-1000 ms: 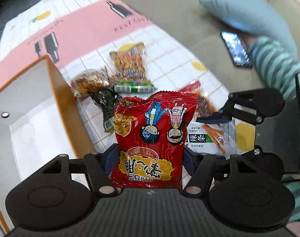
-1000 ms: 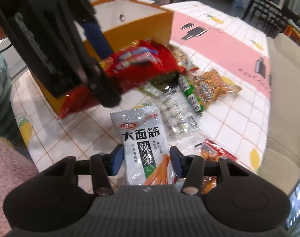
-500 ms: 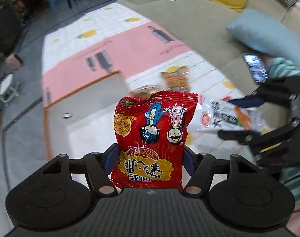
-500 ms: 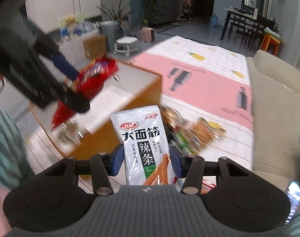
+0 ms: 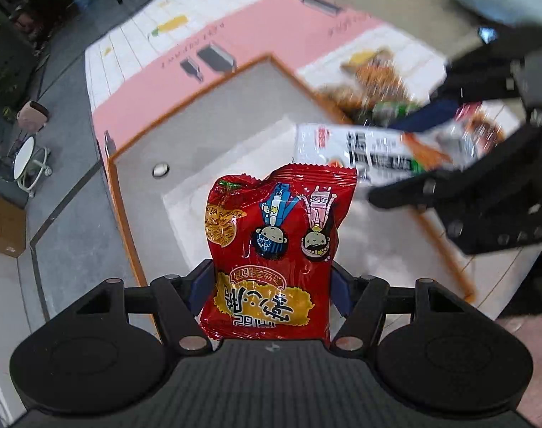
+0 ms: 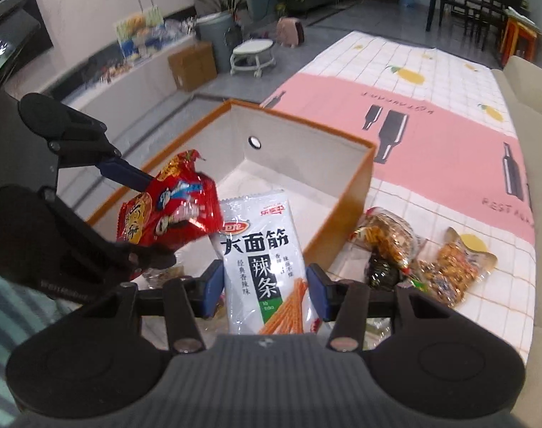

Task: Organize snacks
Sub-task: 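Carry both bags over the box and open both grippers to drop them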

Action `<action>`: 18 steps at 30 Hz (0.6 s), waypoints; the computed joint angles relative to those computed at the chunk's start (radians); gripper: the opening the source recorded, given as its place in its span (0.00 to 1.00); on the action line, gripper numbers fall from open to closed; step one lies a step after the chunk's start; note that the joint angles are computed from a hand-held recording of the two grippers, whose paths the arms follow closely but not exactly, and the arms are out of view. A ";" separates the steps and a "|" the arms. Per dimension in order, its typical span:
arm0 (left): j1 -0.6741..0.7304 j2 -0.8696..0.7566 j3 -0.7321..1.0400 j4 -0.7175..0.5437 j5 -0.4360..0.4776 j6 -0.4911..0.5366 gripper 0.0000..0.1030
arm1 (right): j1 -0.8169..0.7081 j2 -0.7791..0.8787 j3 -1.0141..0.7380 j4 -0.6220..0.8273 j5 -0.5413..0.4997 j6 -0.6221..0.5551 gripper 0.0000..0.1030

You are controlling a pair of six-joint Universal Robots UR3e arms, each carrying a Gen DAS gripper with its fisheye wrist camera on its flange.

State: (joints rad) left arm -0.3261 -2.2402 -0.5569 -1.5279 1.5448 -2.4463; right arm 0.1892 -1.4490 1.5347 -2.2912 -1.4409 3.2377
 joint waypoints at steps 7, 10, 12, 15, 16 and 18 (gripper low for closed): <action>0.016 -0.042 -0.014 0.030 0.041 0.087 0.74 | 0.058 0.168 -0.190 0.058 -0.095 -0.133 0.48; 0.010 -0.031 -0.064 0.073 0.054 0.128 0.74 | 0.064 0.209 -0.250 0.087 -0.095 -0.160 0.47; 0.012 -0.036 -0.070 0.074 0.055 0.147 0.74 | 0.077 0.236 -0.281 0.093 -0.106 -0.181 0.47; 0.013 -0.043 -0.064 0.056 0.060 0.165 0.74 | 0.087 0.276 -0.338 0.121 -0.096 -0.191 0.47; 0.013 -0.043 -0.066 0.054 0.063 0.168 0.74 | 0.091 0.292 -0.360 0.133 -0.093 -0.201 0.47; 0.019 -0.034 -0.083 0.057 0.056 0.175 0.74 | 0.091 0.325 -0.404 0.167 -0.077 -0.215 0.47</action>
State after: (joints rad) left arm -0.3076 -2.2742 -0.6402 -1.4713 1.6013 -2.2717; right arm 0.2805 -1.1243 1.1304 -2.1242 -1.5175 3.0227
